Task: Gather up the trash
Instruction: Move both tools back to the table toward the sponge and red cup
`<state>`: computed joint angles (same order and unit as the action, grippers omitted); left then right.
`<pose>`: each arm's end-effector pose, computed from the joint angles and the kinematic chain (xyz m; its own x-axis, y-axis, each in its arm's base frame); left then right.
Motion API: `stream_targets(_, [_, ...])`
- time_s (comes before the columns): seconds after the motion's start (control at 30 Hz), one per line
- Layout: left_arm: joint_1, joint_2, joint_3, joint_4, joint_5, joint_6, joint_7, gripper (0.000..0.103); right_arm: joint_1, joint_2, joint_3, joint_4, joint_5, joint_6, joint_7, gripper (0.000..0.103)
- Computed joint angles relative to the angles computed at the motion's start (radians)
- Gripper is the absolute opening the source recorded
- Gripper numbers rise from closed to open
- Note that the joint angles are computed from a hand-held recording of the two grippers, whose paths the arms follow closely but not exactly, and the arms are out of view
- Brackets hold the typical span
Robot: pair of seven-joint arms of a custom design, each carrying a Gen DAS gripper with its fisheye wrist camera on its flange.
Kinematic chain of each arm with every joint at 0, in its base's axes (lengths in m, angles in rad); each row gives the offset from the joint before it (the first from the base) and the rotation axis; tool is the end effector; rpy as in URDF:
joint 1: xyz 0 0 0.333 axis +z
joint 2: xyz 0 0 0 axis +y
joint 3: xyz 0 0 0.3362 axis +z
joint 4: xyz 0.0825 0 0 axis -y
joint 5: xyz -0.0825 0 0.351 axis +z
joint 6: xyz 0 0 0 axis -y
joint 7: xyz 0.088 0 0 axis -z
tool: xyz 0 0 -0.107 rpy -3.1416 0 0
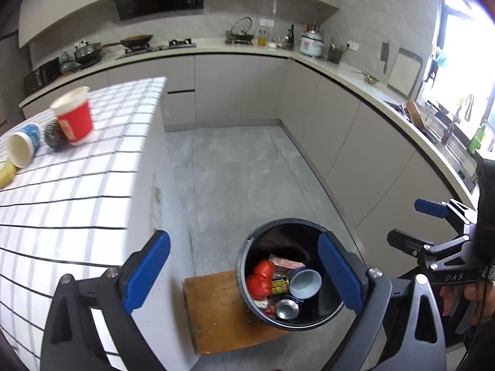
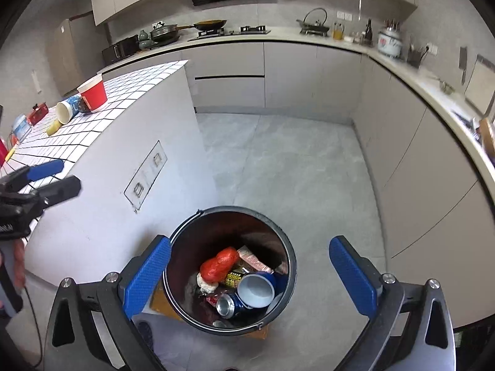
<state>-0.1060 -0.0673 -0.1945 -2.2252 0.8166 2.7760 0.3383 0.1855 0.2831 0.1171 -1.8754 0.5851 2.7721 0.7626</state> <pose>0.4904 -0.1875 0.4994 0.2022 -0.9740 0.1021 -0.6929 -0.2159 -0.6880 0.6204 0.1609 0.4643 0.5817 -0.8130 -0.0249 -0.6273 -0.4290 -0.6500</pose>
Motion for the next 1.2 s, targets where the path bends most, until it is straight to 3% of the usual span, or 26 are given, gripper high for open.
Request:
stream_targets(0.23, [0.057,-0.123,0.038,-0.126,-0.051,0.061,0.082,0.097,0.073,-0.043,-0.006,-0.027,-0.059,0.050,0.137,0.103])
stream_targets(0.4, [0.125,-0.228,0.061,-0.224,-0.111,0.097,0.163,0.097,0.158,-0.060,-0.012,-0.026,-0.179,0.066,0.295,0.103])
stream_targets(0.77, [0.291,-0.400,0.142,-0.397,-0.251,0.154,0.358,0.094,0.317,0.015,0.008,0.115,-0.381,0.051,0.531,0.103])
stream_targets(1.0, [0.411,-0.409,0.167,-0.427,-0.286,0.185,0.449,0.092,0.404,0.120,0.001,0.275,-0.460,0.009,0.626,0.103])
stream_targets(1.2, [0.404,-0.292,0.276,-0.372,-0.411,0.208,0.601,0.088,0.475,0.251,-0.024,0.491,-0.522,-0.080,0.707,0.103])
